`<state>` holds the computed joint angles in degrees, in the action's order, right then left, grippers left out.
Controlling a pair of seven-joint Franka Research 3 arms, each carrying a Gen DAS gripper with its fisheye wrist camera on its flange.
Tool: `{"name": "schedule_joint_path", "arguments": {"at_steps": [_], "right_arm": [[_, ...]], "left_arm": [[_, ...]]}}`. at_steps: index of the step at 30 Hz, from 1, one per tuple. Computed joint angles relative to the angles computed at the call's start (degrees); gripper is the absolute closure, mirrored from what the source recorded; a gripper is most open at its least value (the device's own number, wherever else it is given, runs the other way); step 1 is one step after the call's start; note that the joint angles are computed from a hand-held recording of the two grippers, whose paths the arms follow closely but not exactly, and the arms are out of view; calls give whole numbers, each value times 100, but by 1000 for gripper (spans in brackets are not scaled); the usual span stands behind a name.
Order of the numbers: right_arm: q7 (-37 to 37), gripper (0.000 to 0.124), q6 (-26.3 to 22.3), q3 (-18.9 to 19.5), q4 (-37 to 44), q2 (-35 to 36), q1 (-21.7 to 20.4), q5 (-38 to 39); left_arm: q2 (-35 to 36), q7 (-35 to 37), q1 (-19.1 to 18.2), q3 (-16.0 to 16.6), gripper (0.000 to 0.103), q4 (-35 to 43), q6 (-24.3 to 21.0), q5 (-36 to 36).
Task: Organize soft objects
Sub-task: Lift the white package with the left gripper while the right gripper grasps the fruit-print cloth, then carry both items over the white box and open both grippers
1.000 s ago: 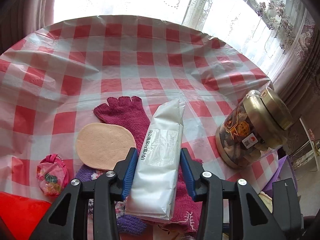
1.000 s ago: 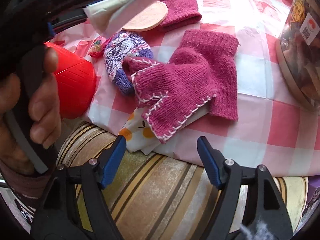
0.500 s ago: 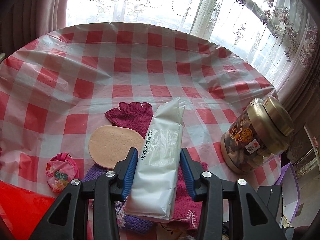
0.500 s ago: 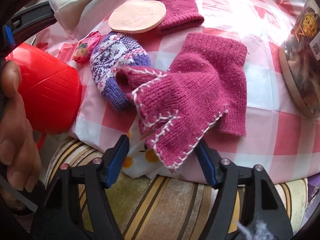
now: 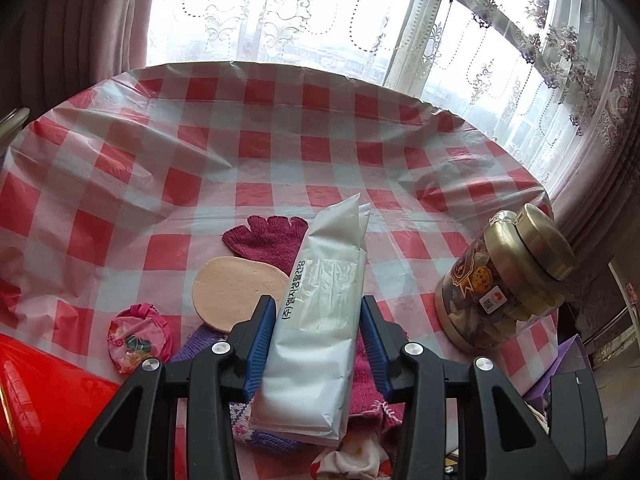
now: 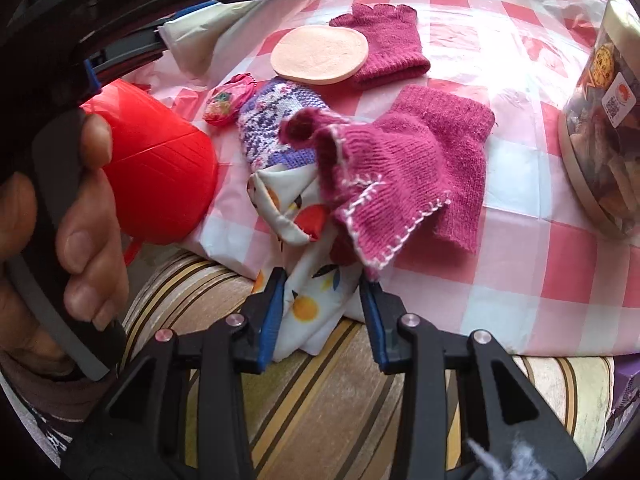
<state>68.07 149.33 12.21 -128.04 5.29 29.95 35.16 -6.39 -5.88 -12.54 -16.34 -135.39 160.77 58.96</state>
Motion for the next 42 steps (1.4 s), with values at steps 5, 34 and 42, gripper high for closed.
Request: {"name": "schedule_joint_path", "arguments": {"at_steps": [5,34,42], "right_arm": [[-401,82,87,14,-351,-462,38,373],[-860,82,975,-1275,-2565,-3026,-750,966],[-539,82,1115,-1689,-2864,-3110,-1597,467]], "left_arm": [[-134,-95,-45,-75,59,-35,-107,6],[717,-293,-1033,-483,59,1314,-489,397],[1900,933,-1786,-244,59,2619,-490,3]]}}
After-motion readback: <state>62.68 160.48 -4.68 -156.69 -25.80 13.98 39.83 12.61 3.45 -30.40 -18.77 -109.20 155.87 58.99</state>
